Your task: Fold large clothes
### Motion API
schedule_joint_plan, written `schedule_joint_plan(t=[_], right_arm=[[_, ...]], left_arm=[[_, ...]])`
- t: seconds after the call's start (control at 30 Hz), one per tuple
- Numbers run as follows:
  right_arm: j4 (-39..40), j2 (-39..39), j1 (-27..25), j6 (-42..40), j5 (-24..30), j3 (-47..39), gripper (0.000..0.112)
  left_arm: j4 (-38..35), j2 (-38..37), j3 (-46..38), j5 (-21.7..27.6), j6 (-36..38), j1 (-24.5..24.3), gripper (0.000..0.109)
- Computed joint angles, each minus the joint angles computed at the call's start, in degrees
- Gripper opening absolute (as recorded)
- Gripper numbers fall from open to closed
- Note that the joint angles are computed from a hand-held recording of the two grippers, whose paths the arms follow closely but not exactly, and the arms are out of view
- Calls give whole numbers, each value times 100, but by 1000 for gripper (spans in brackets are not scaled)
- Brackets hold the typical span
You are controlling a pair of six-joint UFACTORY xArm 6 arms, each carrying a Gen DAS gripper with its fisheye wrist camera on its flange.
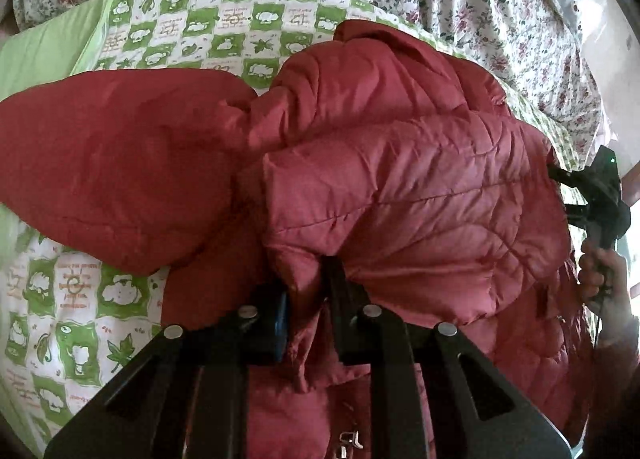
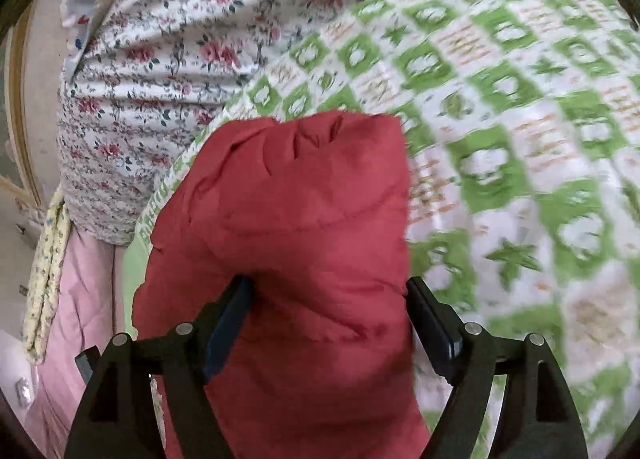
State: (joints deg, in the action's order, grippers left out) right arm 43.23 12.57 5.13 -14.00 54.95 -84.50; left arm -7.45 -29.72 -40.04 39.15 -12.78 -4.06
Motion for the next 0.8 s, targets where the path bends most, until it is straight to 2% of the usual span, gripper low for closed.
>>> schedule_joint_plan(t=[0.03,0.13,0.23,0.3,0.4,0.43,0.5,0.53,0.6,0.7,0.8], right_arm=[[-70,-46,57,-23,-94,39,55],[-513,-411,148,-69,-407,269,28],[-909,-827,193,-56,-941,506,22],[-1463,-1025,303,87,-1389,698,22],[-2118,-742,376,427,-1167,561,24],[-2150,-610,358,523,-1029,520,32],[-1972,-579,295,541,-1015,619,45],[-1836,-651,258,539,-1068,710,47],[-1650,-960,220,507,-1227,964,47],[-1617,-1573,356,321,-1745,1450,47],[-1170,-1857,578,-316,-1596,1639,47]], left_arm=[[61,2,-15,20,-52,-17,16],[314,66,-154,80,-227,-147,16],[234,211,-347,111,-175,-255,16],[440,302,-438,77,-309,-357,16],[634,496,-482,60,-451,-372,16],[421,542,-455,21,-327,-305,16],[43,551,-433,4,-75,-193,17],[-124,538,-430,25,26,-146,17],[-114,500,-452,121,10,-119,17],[209,376,-420,182,-211,-150,17],[360,313,-368,201,-353,-143,19]])
